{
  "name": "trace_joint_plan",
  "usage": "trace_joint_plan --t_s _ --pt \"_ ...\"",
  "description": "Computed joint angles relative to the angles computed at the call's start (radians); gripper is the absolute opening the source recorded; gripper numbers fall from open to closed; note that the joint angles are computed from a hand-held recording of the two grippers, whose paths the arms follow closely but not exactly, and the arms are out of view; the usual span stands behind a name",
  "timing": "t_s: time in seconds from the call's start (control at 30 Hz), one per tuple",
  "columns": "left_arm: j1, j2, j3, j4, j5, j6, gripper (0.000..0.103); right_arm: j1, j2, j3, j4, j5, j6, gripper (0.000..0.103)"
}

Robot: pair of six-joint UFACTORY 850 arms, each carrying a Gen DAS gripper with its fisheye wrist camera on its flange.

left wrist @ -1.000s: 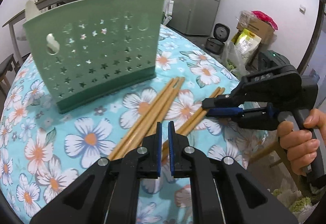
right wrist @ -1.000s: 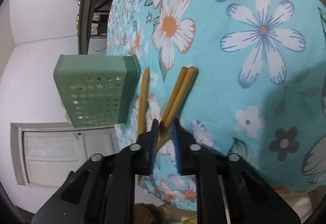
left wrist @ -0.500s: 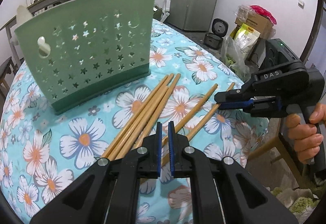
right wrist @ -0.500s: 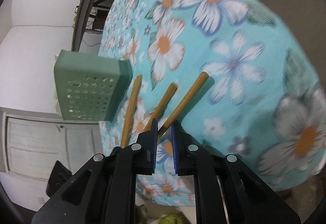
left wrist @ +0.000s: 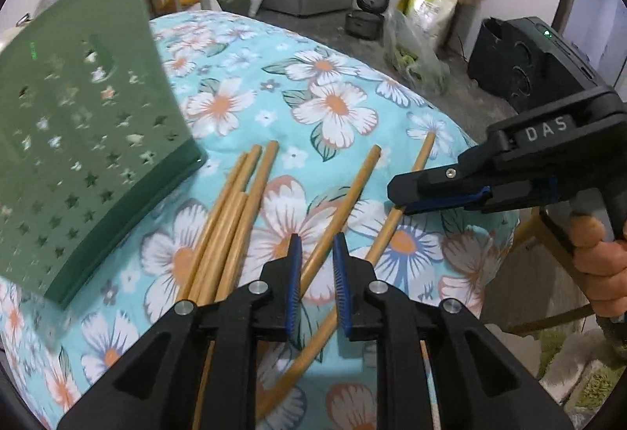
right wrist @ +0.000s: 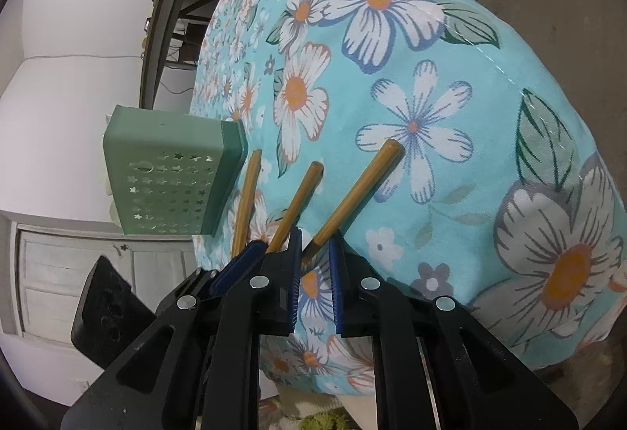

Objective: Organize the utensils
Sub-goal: 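Lift the chopsticks upright with both tools, raising them off the quilt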

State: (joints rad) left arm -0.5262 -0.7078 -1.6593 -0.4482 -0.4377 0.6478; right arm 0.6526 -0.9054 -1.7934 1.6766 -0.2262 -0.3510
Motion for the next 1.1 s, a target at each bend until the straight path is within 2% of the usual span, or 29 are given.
trace_joint_plan --t_s 0.13,0.33,0.4,0.47,0.53,0.6,0.67,0.73,0.87,1.0,1.1 --pt "-0.002 -0.042 -0.070 0.028 -0.054 -0.020 0.016 -0.001 0.004 0.012 0.076 -0.009 -0.074 0.010" --pt "-0.013 -0.101 -0.175 0.157 -0.092 -0.167 0.016 -0.005 0.019 0.040 0.166 -0.024 -0.167 0.011" --pt "-0.014 -0.116 -0.206 0.163 -0.115 -0.167 0.016 -0.005 0.028 0.048 0.178 -0.029 -0.200 0.019" --pt "-0.015 -0.127 -0.233 0.160 -0.131 -0.149 0.016 -0.006 0.039 0.064 0.255 -0.044 -0.280 0.036" --pt "-0.019 -0.150 -0.275 0.168 -0.159 -0.144 0.016 -0.006 0.056 0.084 0.311 -0.033 -0.338 0.041" --pt "-0.023 -0.177 -0.323 0.176 -0.192 -0.143 0.016 -0.006 0.071 0.101 0.319 -0.004 -0.339 0.041" --pt "-0.027 -0.207 -0.370 0.186 -0.220 -0.145 0.016 -0.010 0.083 0.127 0.431 -0.008 -0.418 0.041" --pt "-0.030 -0.238 -0.419 0.189 -0.246 -0.146 0.016 -0.015 0.092 0.157 0.590 -0.027 -0.531 0.040" --pt "-0.026 -0.317 -0.543 0.171 -0.314 -0.165 0.016 -0.017 0.093 0.188 0.792 -0.049 -0.654 0.027" --pt "-0.029 -0.343 -0.584 0.169 -0.323 -0.194 0.015 -0.013 0.094 0.216 0.964 -0.059 -0.759 0.009" --pt "-0.032 -0.337 -0.576 0.178 -0.310 -0.219 0.013 -0.011 0.095 0.229 1.056 -0.075 -0.827 0.006"
